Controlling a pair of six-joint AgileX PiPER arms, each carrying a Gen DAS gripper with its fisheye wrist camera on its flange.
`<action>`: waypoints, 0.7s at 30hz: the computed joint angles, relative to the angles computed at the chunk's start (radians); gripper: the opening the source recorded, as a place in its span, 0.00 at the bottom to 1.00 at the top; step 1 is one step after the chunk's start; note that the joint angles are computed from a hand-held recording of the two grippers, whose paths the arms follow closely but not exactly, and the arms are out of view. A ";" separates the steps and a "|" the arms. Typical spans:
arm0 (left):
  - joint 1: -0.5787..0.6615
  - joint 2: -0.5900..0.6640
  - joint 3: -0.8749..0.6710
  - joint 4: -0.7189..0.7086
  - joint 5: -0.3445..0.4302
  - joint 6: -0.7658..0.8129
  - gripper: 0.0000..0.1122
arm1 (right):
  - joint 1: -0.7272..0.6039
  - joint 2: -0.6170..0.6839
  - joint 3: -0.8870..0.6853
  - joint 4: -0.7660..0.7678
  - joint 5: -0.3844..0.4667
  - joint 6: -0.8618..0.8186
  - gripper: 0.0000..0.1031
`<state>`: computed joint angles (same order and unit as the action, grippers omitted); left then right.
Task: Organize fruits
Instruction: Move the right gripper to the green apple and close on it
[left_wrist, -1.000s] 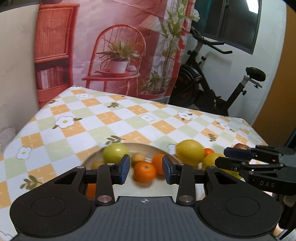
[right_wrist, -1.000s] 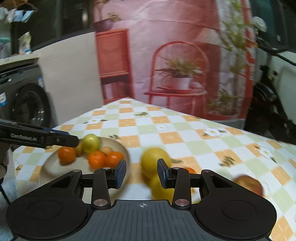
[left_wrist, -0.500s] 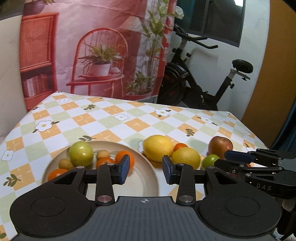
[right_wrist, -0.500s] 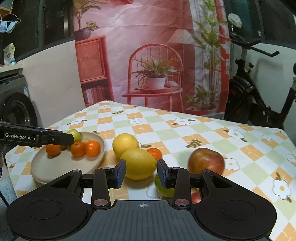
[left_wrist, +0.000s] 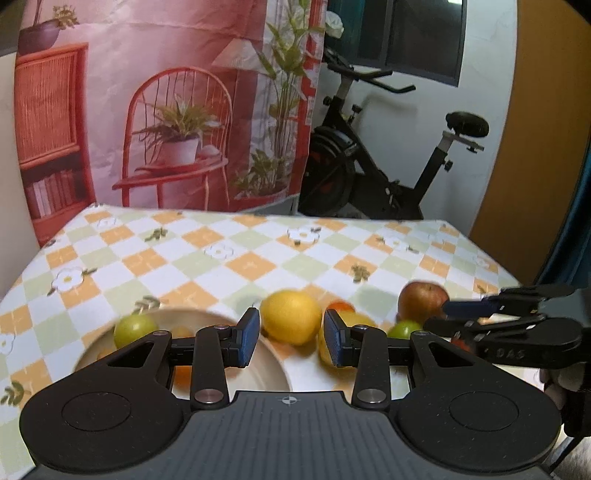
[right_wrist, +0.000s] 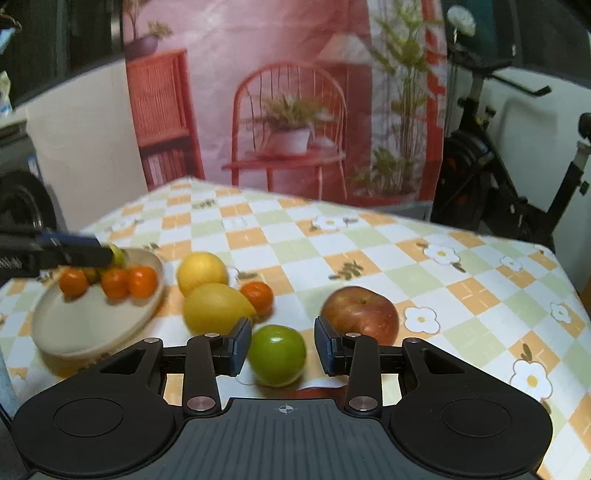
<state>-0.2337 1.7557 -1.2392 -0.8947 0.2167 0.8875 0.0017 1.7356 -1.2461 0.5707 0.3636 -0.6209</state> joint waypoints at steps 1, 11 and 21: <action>0.000 0.004 -0.008 -0.016 -0.001 0.014 0.36 | -0.003 0.024 -0.041 -0.035 0.036 0.035 0.34; 0.008 0.022 -0.008 -0.159 -0.003 0.129 0.36 | 0.012 0.156 -0.256 -0.211 0.255 0.189 0.34; 0.023 0.026 -0.006 -0.162 0.016 0.121 0.36 | 0.028 0.204 -0.314 -0.203 0.303 0.220 0.39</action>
